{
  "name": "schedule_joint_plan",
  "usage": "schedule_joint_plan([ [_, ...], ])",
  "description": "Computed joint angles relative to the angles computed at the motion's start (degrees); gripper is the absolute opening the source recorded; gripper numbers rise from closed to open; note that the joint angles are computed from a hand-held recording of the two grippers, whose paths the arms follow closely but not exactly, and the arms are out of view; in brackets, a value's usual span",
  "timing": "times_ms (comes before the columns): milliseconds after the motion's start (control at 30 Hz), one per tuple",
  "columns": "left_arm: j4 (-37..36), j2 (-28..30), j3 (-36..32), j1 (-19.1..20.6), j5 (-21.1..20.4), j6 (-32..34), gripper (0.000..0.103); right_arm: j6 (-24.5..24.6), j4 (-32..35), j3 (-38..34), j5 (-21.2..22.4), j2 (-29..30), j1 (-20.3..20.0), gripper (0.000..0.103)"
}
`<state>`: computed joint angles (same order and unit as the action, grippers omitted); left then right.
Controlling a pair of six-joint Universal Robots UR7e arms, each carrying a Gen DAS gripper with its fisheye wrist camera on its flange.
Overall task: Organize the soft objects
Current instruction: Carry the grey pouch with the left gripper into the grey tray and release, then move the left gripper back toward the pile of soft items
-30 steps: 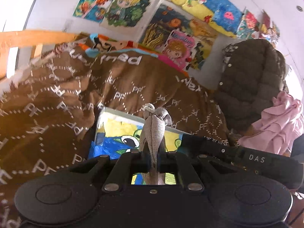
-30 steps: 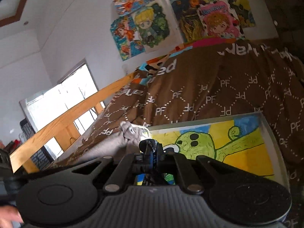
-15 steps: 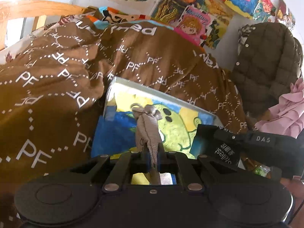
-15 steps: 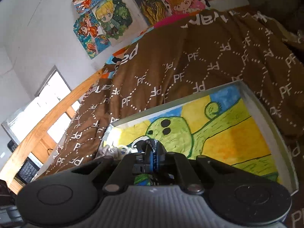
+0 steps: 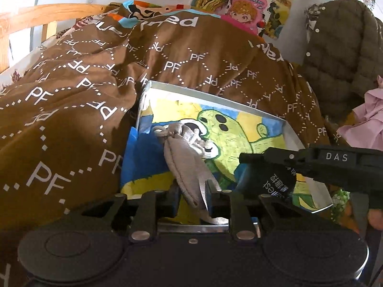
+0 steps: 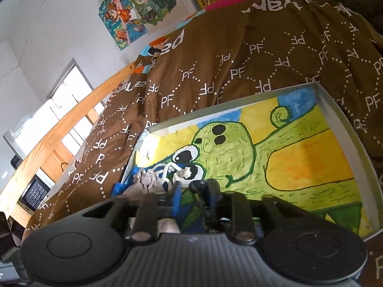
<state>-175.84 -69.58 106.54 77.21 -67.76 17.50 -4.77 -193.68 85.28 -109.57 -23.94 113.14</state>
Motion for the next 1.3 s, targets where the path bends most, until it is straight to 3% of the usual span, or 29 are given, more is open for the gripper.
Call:
schedule_joint_plan([
  [167, -3.1, -1.7, 2.3, -1.2, 0.2, -0.9, 0.056, -2.9, -2.0, 1.6, -2.3, -1.0, 1.4, 0.067],
  [300, -4.9, -3.6, 4.4, -2.3, 0.4, -1.7, 0.059, -4.2, -4.4, 3.8, -3.8, -2.4, 2.7, 0.079],
  [633, -15.3, -11.8, 13.3, -6.8, 2.0, 0.6, 0.085, -9.7, -17.1, 11.4, -7.1, -6.2, 7.2, 0.102],
  [900, -21.0, -18.7, 20.2, -11.6, 4.2, 1.1, 0.102, -14.4, -31.1, 18.1, -7.5, -7.6, 11.0, 0.103],
  [1233, -25.9, -25.7, 29.3, -18.2, 11.8, 0.5, 0.102, -22.7, -46.6, 24.7, -9.1, -6.5, 14.9, 0.103],
  [1300, -25.8, -26.9, 30.4, -18.9, 12.6, -0.2, 0.102, -25.3, -49.2, 24.9, -11.2, -5.7, 16.0, 0.103],
])
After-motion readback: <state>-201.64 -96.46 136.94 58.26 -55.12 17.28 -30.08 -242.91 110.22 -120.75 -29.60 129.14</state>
